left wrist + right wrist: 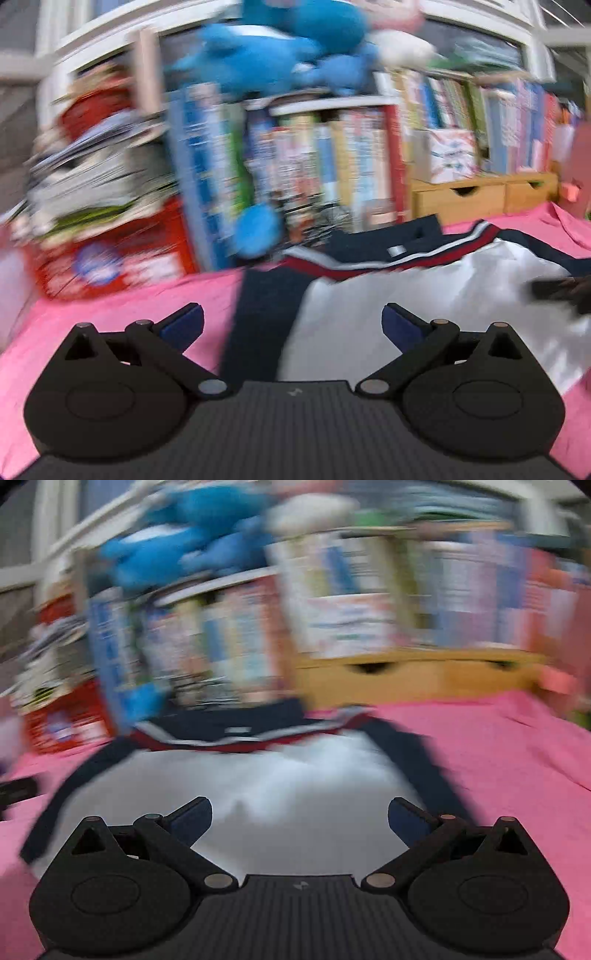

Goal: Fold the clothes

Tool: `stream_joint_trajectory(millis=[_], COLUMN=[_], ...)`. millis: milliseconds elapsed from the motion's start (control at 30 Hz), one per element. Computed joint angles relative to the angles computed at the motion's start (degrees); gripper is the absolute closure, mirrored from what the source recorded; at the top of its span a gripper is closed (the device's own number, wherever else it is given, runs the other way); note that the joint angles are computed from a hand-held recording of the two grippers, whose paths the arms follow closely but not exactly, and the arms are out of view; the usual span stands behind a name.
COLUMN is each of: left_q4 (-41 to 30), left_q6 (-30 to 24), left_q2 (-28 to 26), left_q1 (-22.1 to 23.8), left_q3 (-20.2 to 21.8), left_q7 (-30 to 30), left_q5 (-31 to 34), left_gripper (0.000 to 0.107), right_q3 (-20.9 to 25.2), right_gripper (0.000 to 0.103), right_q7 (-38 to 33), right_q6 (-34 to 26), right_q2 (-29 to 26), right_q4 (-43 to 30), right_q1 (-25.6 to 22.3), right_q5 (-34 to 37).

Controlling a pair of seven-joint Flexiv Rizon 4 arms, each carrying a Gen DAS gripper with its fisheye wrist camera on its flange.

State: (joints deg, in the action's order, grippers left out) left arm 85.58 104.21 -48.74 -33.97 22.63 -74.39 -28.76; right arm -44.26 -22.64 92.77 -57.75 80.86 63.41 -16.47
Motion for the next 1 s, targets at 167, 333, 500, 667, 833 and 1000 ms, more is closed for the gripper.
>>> stream_joint_trajectory(millis=[167,333,500,667,833,1000], left_q4=[-21.88,-21.39,-17.06,-14.11,-13.09,-13.94], left_q6=[-22.04,-23.61,-20.82,-17.98,-17.87,-18.77], left_q2=[-16.47,-17.00,-13.43,-12.25,-10.62,-10.19], left_q1=[-5.08,-1.46,2.49,4.40,6.69,8.68], left_q3=[22.06,17.38,7.90,3.90,0.33,-1.99], left_q7=[-14.60,-12.01,-10.60,-11.62,-13.22,-15.42], left_q5=[5.25,-5.74,-4.24,-0.81,2.12,4.99], left_gripper=[0.004,0.004,0.004,0.004,0.004,0.004], right_q3=[19.52,15.42,21.01,24.39,26.82,28.53], right_gripper=[0.000,0.000,0.000,0.000,0.000,0.000], right_q7=[-8.95,5.55,0.53,1.20,2.54,3.40], right_q6=[-20.58,-16.89,-29.04,-31.25,-31.29,-31.59], right_q2=[-5.67,-6.70,-8.08,-8.47,-8.22,-8.08], right_q4=[-22.96,-20.32,-26.82,-28.80,-28.71,-28.82], right_q1=[-14.64,-15.65,-17.29,-19.34,-20.85,-21.74], right_q5=[-10.33,-10.40,-15.43,-18.22,-21.70,-23.60])
